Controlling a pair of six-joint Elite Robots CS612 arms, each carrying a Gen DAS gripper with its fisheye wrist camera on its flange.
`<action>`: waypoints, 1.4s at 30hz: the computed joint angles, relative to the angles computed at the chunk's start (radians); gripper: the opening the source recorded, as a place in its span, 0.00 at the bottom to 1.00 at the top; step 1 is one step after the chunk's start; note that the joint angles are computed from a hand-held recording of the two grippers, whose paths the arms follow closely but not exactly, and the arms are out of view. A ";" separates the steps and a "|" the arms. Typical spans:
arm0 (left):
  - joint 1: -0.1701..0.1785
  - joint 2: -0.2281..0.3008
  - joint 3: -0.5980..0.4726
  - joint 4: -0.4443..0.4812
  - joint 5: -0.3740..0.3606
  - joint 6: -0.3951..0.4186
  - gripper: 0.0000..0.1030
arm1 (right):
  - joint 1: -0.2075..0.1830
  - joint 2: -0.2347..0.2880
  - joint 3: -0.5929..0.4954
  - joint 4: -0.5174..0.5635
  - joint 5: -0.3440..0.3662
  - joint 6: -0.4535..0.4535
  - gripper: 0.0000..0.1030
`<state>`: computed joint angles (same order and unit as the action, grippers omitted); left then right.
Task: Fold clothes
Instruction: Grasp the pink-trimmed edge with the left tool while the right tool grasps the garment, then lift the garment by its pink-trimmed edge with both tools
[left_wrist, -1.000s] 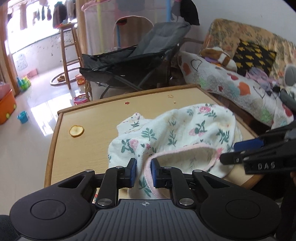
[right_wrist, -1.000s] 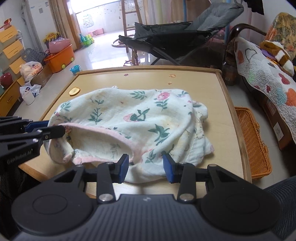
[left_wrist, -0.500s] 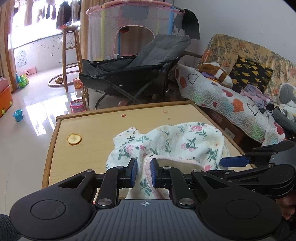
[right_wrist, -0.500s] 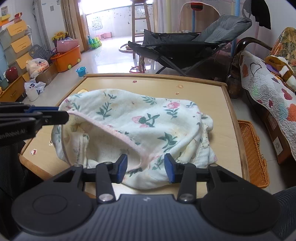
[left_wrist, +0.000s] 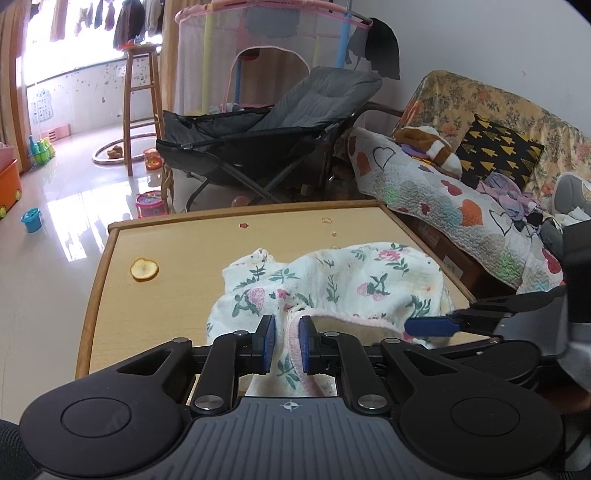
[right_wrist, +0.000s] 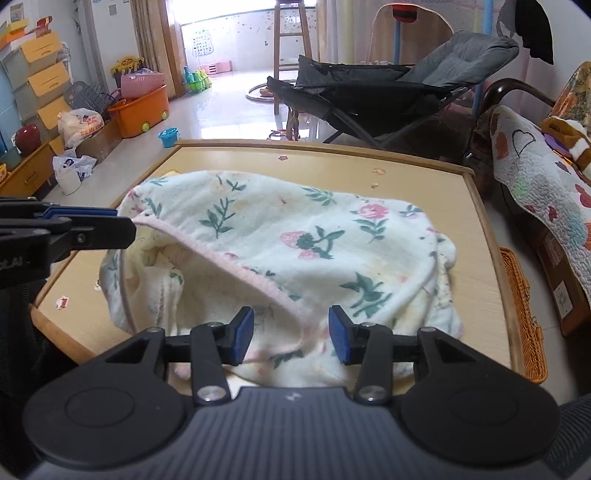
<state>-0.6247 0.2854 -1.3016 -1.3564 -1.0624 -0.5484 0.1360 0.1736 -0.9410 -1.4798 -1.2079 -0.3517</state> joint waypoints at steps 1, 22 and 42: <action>0.001 0.000 0.001 0.001 -0.001 -0.002 0.14 | 0.003 0.002 0.002 -0.009 -0.013 -0.001 0.40; 0.008 0.000 0.035 0.034 -0.040 0.056 0.49 | -0.010 0.022 -0.026 -0.064 0.026 0.032 0.03; -0.026 -0.040 0.116 0.056 0.150 0.263 0.60 | -0.039 0.033 -0.059 -0.199 0.180 0.095 0.03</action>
